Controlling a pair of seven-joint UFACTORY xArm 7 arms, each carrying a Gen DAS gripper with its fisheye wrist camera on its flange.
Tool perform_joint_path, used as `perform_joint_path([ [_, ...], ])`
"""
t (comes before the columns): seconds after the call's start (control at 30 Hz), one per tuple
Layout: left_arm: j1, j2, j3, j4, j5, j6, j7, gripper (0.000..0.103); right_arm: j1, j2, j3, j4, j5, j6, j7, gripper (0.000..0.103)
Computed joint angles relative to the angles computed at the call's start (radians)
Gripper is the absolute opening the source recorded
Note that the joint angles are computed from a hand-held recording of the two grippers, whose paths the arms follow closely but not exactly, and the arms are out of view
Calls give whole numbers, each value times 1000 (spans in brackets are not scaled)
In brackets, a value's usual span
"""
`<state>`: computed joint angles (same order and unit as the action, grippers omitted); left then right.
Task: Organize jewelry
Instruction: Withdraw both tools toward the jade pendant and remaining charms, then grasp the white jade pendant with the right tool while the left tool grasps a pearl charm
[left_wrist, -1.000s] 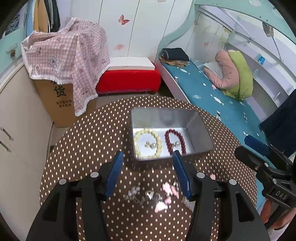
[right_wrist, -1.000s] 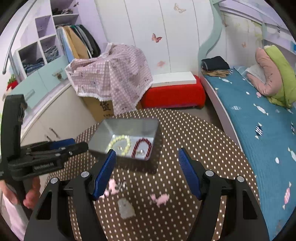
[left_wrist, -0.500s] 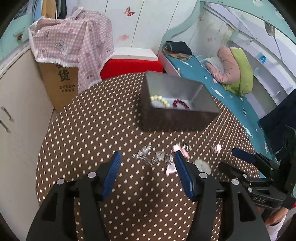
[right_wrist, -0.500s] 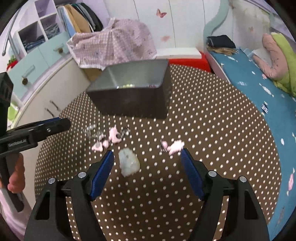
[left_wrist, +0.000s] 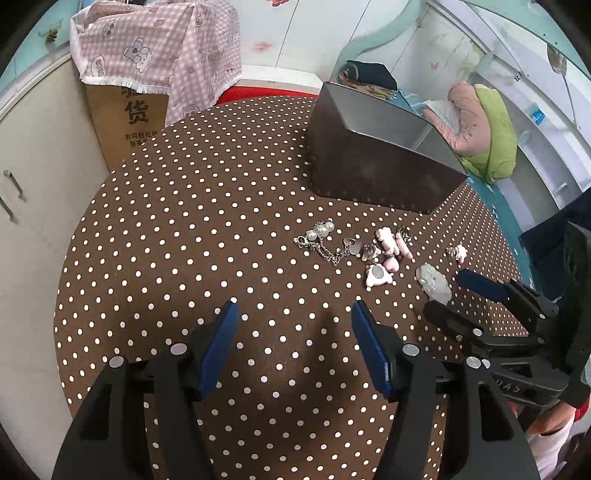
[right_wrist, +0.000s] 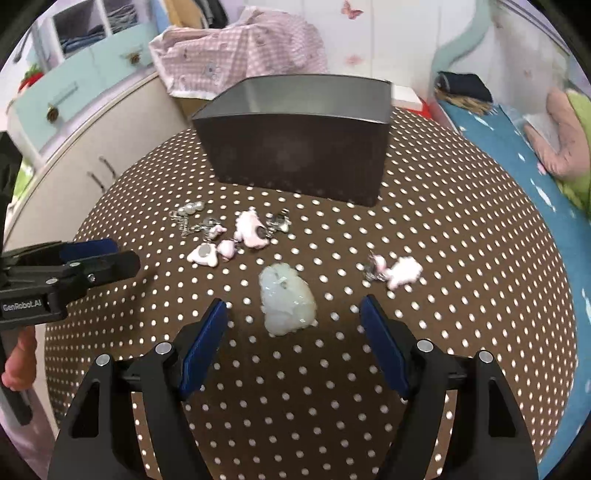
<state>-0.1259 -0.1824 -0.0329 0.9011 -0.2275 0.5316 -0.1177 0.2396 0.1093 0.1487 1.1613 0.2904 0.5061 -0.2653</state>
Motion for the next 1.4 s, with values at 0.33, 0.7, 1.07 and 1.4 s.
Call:
perform_joint_path([
  [0.33, -1, -11, -13, -18, 22, -8, -28, 64, 9, -25, 8, -66, -7, -122, -77, 35],
  [0.7, -36, 5, -25, 6, 19, -6, -2, 64, -10, -30, 3, -73, 79, -134, -114, 30],
  [1.07, -21, 53, -18, 60, 30, -1, -15, 65, -24, -69, -22, -61, 135, -151, -139, 30],
  [1.4, 12, 182, -26, 178, 167, -32, -134, 63, -53, -39, -31, -5, 146, -141, -116, 30],
])
